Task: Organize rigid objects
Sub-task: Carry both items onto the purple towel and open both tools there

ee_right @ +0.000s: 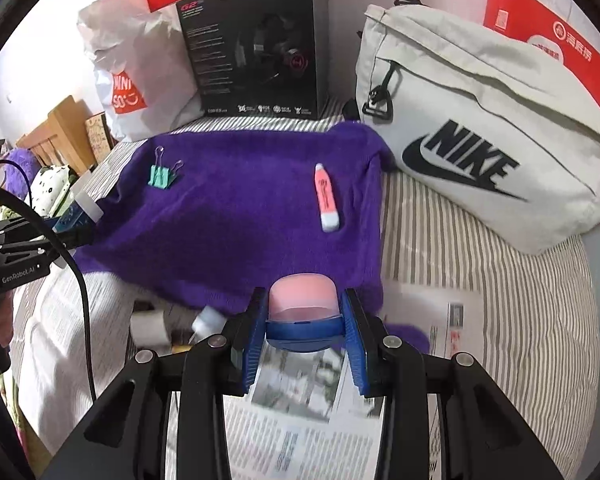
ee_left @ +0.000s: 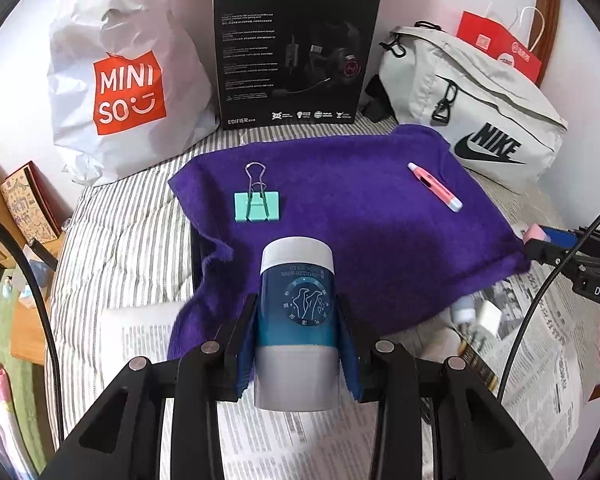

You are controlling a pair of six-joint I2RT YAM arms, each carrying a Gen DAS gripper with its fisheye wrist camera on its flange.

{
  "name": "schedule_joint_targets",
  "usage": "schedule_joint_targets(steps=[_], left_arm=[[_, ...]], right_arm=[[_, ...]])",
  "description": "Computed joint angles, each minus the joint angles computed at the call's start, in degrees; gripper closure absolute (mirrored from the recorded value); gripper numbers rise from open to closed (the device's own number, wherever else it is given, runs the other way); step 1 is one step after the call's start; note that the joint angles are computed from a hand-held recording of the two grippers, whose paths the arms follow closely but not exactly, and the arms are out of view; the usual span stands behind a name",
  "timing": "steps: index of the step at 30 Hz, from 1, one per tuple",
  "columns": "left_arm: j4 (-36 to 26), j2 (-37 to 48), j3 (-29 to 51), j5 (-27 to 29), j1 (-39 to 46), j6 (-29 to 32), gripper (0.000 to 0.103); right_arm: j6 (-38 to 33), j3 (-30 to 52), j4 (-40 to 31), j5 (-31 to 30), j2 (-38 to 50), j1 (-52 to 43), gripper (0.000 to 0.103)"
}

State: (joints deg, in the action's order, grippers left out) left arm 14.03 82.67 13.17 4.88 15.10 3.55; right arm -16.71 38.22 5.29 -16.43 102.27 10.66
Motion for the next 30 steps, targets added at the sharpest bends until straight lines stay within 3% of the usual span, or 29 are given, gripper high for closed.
schedule_joint_targets(steps=[14,30], left_arm=[[6.9,19.9,10.5,1.4,1.5,-0.1,0.069],[6.8,29.6,18.4,-1.2,0.4,-0.1,0.069]], right_arm=[[2.6,12.7,1.3,3.8,16.6,3.9,0.067],[2.2,15.6,5.0,7.4,21.4,6.7,0.067]])
